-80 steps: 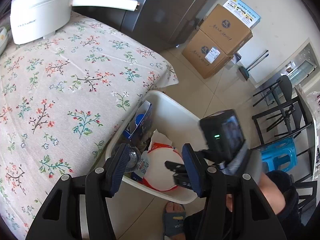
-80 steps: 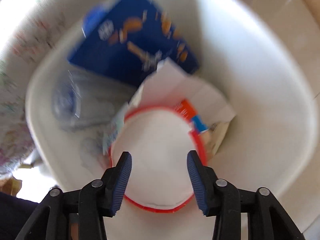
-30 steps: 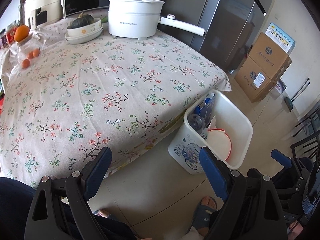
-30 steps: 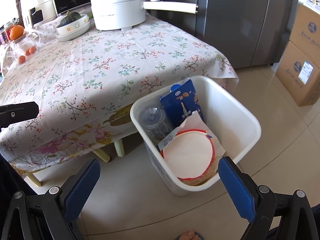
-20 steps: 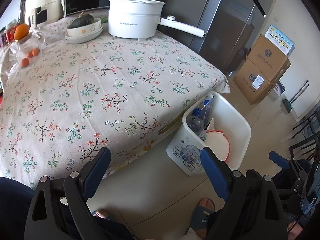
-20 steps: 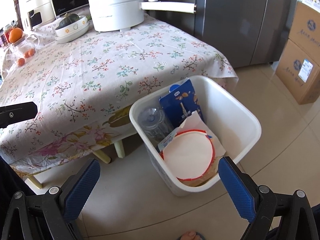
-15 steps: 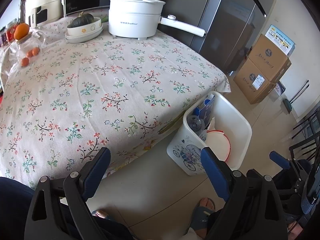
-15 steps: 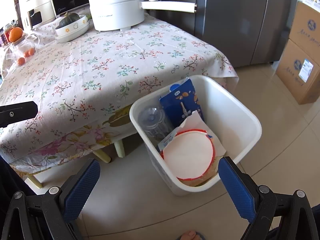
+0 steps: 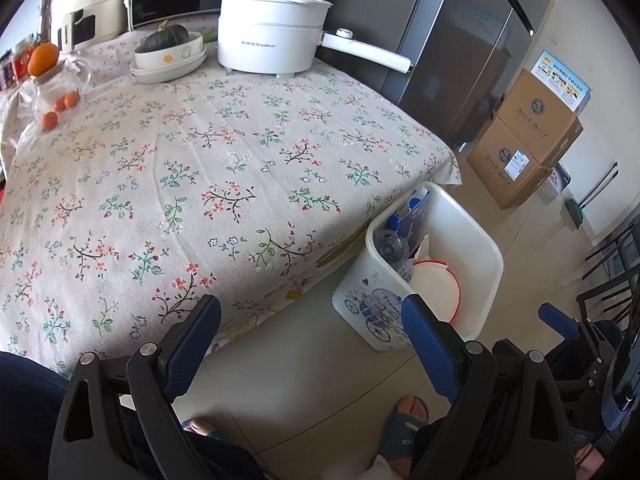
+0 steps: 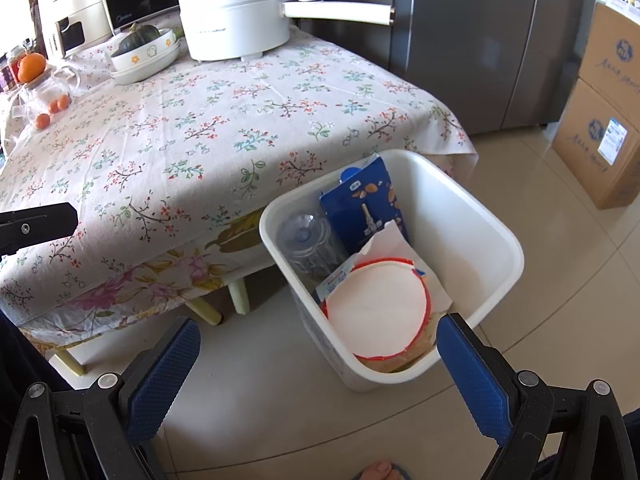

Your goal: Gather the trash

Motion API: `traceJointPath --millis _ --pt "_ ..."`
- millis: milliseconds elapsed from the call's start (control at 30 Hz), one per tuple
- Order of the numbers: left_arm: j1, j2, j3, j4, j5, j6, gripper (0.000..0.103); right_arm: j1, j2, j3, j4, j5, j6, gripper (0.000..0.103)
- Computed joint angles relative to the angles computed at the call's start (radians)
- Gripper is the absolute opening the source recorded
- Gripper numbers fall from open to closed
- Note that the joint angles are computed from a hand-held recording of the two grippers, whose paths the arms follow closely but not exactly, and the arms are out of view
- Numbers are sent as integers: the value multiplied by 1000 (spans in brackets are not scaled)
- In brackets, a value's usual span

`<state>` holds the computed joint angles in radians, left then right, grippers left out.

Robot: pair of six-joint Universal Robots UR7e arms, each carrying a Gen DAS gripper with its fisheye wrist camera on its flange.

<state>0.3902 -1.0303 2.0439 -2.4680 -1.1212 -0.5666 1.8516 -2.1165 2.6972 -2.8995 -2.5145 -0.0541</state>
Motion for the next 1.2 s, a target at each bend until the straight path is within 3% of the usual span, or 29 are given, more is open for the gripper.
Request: traceJointPath --millis 1200 --pt "2 6 0 -10 -11 6 93 3 0 -2 4 -1 6 98"
